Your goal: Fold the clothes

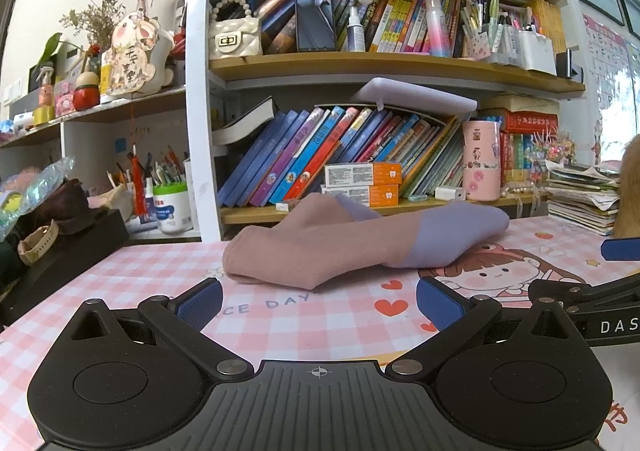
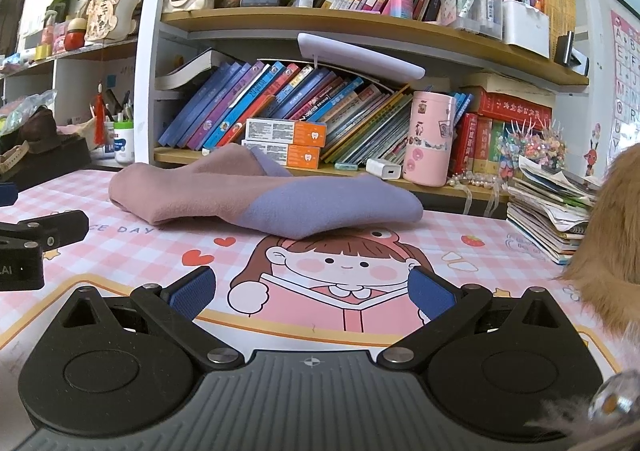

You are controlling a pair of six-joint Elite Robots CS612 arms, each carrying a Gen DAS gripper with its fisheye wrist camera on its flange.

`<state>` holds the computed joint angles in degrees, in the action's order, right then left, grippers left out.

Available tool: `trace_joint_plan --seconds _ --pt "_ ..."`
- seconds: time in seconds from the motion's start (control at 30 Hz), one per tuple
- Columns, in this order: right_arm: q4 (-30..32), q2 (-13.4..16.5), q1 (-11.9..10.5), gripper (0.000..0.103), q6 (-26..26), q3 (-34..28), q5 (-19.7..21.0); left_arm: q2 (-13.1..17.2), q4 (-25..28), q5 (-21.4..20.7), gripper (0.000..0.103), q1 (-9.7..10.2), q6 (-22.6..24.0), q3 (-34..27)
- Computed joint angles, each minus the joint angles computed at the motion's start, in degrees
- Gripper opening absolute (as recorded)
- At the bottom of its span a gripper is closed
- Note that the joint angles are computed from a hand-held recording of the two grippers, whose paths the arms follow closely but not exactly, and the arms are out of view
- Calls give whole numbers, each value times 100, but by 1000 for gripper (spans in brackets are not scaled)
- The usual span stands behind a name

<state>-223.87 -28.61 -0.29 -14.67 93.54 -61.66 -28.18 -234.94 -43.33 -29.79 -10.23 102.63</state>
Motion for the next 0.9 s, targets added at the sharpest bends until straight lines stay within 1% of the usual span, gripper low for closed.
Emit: trace_joint_plan --seconds 0.4,0.63,0.8,0.9 --pt "8 -5 14 103 -81 11 -28 -8 138 162 103 -19 -63 -8" --pt "12 -7 3 103 -44 9 8 -17 151 79 103 -3 -49 -4" --pt "-32 -3 0 103 25 9 -23 -11 131 92 103 -4 -61 -6" --pt "-73 -4 25 103 -32 22 -127 -14 197 159 103 -13 -75 -16"
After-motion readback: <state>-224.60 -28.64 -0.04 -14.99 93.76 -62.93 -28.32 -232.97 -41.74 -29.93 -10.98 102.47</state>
